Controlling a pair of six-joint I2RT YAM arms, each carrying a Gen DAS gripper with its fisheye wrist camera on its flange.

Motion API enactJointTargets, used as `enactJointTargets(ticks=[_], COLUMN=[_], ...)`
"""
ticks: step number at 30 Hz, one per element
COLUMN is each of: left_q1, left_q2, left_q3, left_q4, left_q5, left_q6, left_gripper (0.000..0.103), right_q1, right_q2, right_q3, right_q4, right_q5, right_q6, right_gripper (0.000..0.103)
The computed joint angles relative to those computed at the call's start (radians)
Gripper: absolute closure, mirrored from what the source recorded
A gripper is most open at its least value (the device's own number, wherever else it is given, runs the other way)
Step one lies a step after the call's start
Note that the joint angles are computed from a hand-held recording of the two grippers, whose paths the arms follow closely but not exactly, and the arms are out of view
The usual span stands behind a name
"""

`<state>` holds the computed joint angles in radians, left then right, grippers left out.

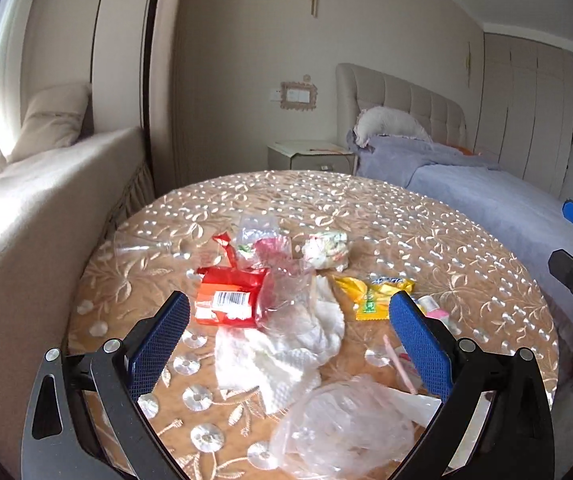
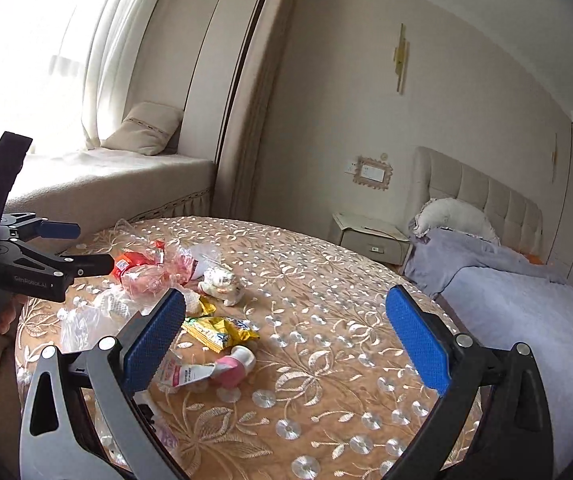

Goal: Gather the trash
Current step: 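Return both tools to the table, then grasp the orange box and bottle with the left tool while the right grasps the yellow chip bag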

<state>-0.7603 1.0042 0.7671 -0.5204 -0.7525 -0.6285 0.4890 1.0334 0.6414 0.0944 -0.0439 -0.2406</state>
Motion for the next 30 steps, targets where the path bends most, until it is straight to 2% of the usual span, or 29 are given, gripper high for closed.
enactJointTargets(ticks=[3,7,15,20,27,30], left_q1=[0.124,0.272,0.354,0.338,0.439,0.458], left_q2=[0.002,0.073,0.175,0.165,0.155,0.168], left_q3=[-0.037,-0.042,-0.010,0.010,-0.035,-0.031], left_q4=[0.067,0.129,0.173,0.118,0.178,0.184], left_q5=[0.096,0.272,0.373,0.305,0.484,0.516], left_q6=[0.071,0.145,0.202,0.197,0.209,0.214], left_gripper=[0.005,0.005,0.005,0.005,0.005,0.005], right_q1=[0.047,0.073,0.093,0.083,0.070,0.059], right_q2=[0.081,0.152,0.266,0.293,0.298,0.294], right_q3=[0.040,0.078,0.131,0.131,0.122,0.115], right_q4=[0.024,0.035,0.063,0.081,0.096,0.099], right_q5=[0.041,0.070,0.106,0.098,0.065,0.054], right_q6=[0.001,0.002,-0.005,0.004,0.024,0.024], right_gripper=[0.004,0.004,0.004,0.004,0.004,0.004])
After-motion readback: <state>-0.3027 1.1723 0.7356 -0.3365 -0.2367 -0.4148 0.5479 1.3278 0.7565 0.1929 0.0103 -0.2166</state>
